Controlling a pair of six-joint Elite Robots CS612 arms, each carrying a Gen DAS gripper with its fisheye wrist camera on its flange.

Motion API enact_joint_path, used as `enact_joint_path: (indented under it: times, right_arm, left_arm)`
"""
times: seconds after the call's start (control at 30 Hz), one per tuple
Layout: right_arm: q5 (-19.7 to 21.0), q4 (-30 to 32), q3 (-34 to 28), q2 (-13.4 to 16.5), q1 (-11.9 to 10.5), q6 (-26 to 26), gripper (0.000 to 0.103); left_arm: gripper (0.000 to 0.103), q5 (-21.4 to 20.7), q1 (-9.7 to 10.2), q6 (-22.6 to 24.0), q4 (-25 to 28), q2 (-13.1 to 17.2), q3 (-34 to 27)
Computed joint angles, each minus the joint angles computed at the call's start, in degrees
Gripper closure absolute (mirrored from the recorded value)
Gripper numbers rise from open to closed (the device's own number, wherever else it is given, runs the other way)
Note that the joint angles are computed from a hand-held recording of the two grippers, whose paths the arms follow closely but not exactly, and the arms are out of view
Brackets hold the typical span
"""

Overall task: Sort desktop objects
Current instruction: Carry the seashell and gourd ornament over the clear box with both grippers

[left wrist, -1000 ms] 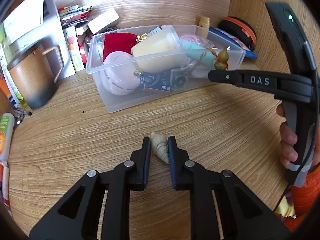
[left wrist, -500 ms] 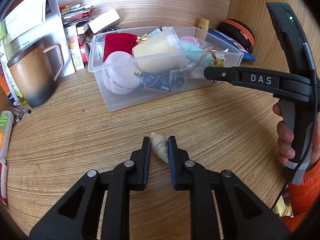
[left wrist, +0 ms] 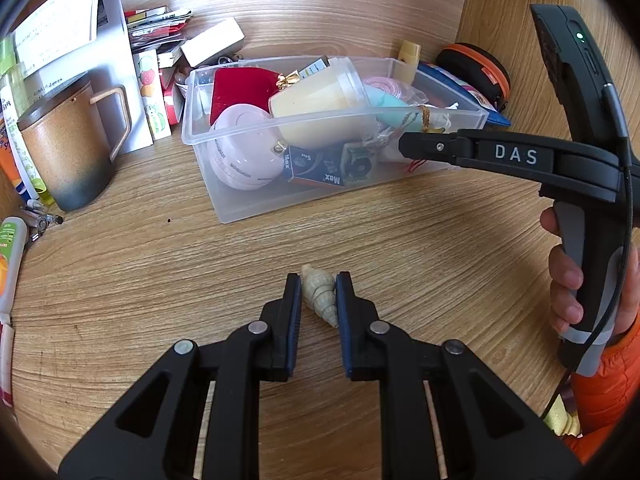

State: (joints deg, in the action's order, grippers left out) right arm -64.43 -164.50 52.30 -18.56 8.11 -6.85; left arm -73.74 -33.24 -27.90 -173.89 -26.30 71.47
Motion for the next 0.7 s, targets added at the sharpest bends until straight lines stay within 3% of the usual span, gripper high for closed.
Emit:
enact_joint_path:
  times: [0.7]
  right_arm:
    - [1.88,-5.56,4.32,-2.74,-0.42,-0.88,0.075]
  left_arm:
    - [0.087,3.39,-0.12,2.28,-3.71,-0.79,-0.77]
